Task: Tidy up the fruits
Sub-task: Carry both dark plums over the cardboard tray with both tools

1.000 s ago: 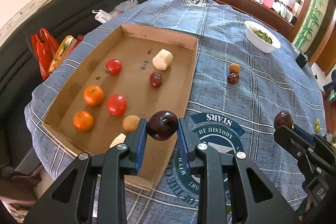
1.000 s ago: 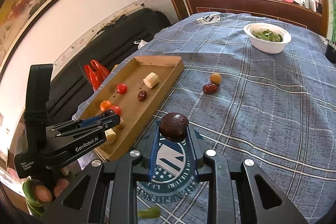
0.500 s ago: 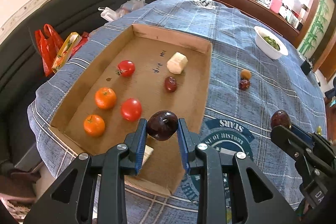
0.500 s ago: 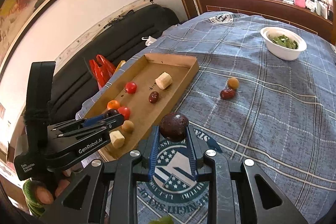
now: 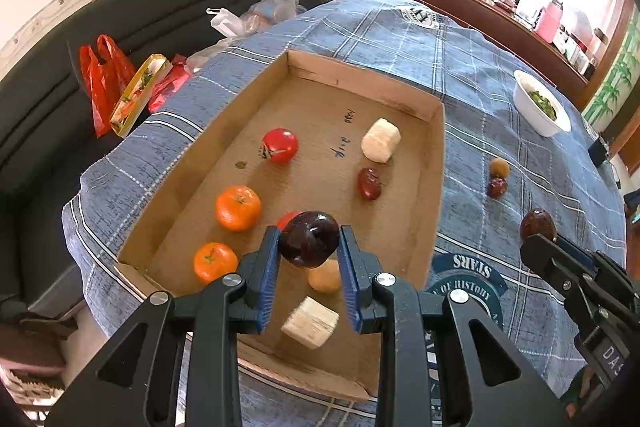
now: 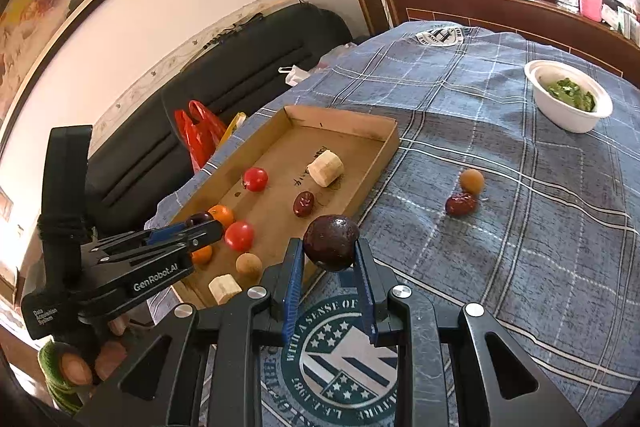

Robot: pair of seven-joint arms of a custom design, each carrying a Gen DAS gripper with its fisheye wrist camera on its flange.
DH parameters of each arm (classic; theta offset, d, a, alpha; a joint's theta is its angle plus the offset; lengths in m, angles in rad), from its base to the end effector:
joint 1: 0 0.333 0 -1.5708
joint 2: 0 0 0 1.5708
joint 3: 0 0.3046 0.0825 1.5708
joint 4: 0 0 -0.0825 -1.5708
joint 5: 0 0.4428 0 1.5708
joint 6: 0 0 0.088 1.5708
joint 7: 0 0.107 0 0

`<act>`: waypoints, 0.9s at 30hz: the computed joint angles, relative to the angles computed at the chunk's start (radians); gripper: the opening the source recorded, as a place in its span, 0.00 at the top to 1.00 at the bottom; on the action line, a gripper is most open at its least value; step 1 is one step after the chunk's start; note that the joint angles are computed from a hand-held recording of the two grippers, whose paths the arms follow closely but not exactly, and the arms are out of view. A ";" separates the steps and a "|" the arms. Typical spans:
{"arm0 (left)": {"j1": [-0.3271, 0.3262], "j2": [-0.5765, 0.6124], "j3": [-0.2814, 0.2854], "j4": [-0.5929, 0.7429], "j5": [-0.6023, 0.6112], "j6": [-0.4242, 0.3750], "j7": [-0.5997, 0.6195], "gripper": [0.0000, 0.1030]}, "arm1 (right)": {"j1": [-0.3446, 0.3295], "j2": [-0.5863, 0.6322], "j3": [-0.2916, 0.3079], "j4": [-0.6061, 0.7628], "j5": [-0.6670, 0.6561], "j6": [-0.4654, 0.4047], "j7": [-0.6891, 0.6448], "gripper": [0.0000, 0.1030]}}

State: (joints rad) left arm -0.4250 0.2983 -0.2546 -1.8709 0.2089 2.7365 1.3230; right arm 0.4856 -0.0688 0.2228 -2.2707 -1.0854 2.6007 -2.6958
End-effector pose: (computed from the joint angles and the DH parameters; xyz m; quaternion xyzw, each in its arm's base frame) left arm 0.5555 -0.4447 0.3819 -0.4610 0.8397 -0.2603 0.1213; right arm 0.4315 0.3938 0.3734 -0.4889 0.7796 -0.2065 0.3324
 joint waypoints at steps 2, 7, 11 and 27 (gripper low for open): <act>0.004 0.010 -0.001 0.015 -0.007 -0.006 0.006 0.75 | -0.004 0.011 -0.005 0.009 0.000 0.011 -0.006 0.76; 0.008 0.045 -0.003 0.067 -0.026 -0.024 0.027 0.75 | -0.012 0.046 -0.026 0.041 0.000 0.041 -0.025 0.76; 0.001 0.084 0.006 0.125 -0.023 -0.036 0.033 0.75 | -0.020 0.074 -0.049 0.075 -0.009 0.064 -0.034 0.76; -0.127 0.551 0.084 0.825 0.016 -0.383 0.023 0.75 | -0.035 0.324 -0.188 0.309 0.205 0.117 -0.246 0.76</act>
State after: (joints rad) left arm -0.5520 0.8493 -0.1708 -1.0455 0.2245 2.3540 1.3465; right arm 0.4503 0.2553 0.0348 -1.9617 -0.8805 2.7179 -2.9416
